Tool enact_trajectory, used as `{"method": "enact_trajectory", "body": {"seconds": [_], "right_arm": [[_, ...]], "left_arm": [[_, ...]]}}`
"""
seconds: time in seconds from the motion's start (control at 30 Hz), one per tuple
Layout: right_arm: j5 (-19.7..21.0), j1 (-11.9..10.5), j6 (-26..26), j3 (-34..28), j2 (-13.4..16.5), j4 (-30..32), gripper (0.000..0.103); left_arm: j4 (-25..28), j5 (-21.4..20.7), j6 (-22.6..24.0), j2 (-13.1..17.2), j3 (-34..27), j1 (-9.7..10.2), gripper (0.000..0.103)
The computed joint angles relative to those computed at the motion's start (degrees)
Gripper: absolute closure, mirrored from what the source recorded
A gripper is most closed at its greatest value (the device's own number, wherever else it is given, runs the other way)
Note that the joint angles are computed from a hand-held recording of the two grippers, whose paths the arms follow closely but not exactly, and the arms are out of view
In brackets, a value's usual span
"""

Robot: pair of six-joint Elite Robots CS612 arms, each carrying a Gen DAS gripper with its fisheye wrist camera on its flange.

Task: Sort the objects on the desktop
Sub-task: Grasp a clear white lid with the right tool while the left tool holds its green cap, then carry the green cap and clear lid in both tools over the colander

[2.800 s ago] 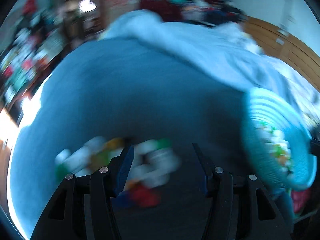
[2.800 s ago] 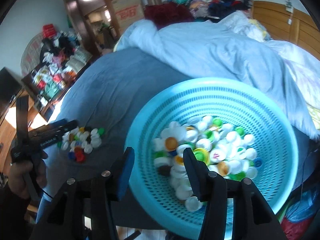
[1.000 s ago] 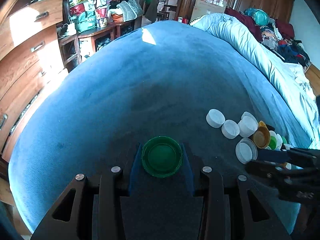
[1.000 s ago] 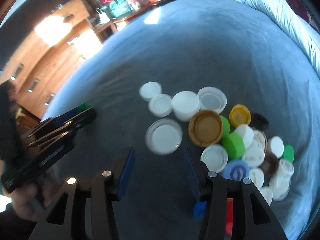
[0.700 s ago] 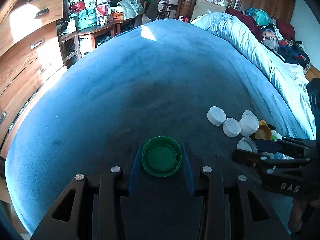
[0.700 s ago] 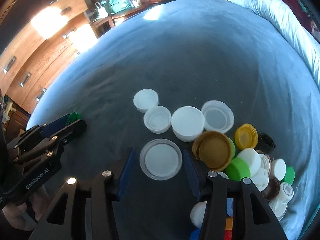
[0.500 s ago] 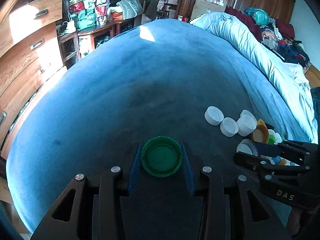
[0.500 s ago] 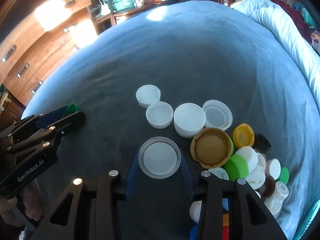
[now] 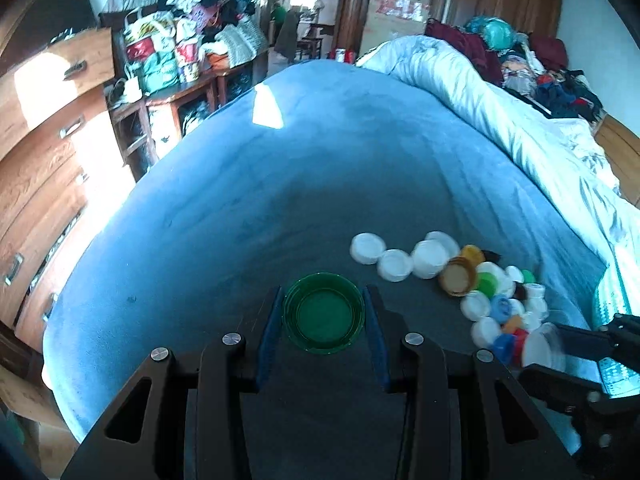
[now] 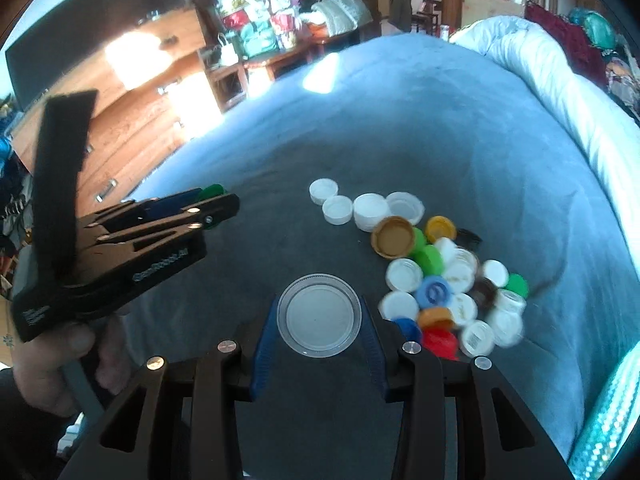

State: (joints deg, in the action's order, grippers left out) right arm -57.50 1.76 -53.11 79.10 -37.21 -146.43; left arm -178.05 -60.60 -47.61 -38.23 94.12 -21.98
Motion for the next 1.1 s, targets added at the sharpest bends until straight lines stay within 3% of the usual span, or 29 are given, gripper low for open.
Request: {"method": "enact_trajectory", "body": {"seconds": [0.4,1.1], "right_arm": [[2.64,-3.38,3.14,4.40,-3.28,-3.51,0.059],[7.85,-7.13,6.63,7.31,-5.92,-6.47,0.059]], "left_arm": [[0.86,3.26,4.34,-1.07,-1.89,-2.72,0.069],[3.81,5.00,6.62,-2.39,-3.54,-5.00,0.069]]}}
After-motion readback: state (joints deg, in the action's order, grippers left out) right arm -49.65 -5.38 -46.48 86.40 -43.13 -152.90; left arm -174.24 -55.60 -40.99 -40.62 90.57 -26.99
